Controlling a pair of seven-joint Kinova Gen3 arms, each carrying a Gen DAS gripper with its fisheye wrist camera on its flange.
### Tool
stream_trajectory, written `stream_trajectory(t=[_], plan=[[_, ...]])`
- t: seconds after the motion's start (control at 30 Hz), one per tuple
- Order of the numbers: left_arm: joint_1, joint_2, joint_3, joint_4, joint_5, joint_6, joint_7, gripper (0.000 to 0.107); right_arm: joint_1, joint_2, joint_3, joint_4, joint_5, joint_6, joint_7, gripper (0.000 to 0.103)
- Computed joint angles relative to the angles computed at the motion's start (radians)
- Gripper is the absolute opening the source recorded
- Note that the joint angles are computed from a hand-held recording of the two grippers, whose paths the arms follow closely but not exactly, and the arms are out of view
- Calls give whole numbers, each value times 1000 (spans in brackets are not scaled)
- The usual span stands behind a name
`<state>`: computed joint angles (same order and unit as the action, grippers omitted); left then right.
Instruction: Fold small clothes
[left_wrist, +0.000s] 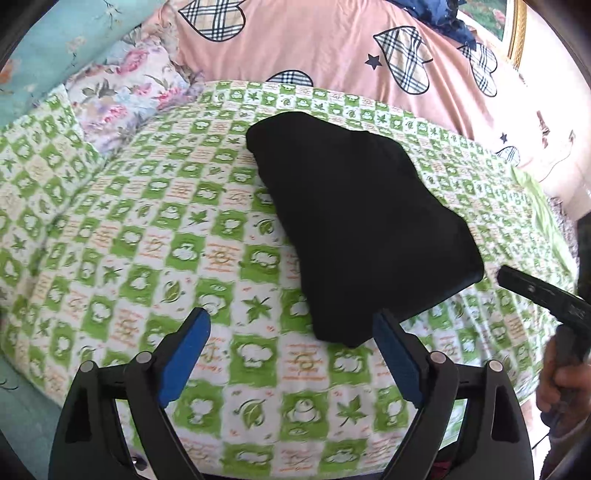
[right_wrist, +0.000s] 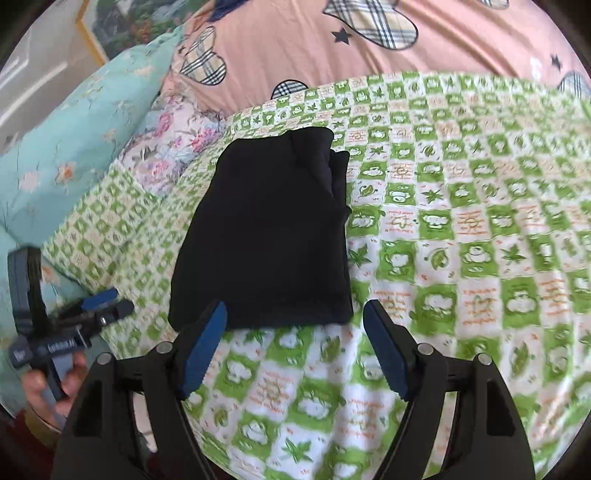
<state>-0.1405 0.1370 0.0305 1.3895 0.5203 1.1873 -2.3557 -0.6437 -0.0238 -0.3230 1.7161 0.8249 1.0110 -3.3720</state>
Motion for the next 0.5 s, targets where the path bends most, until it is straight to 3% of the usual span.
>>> stream_trajectory(t=[0.23,0.5], plan=[[39,-57,-7,81,-99,-96,2,103,-65,43,-20,-50,-23,113,46,78],[76,-81,-9,130,-185,-167,36,103,-107,71,6,-81,-40,133,103,88]])
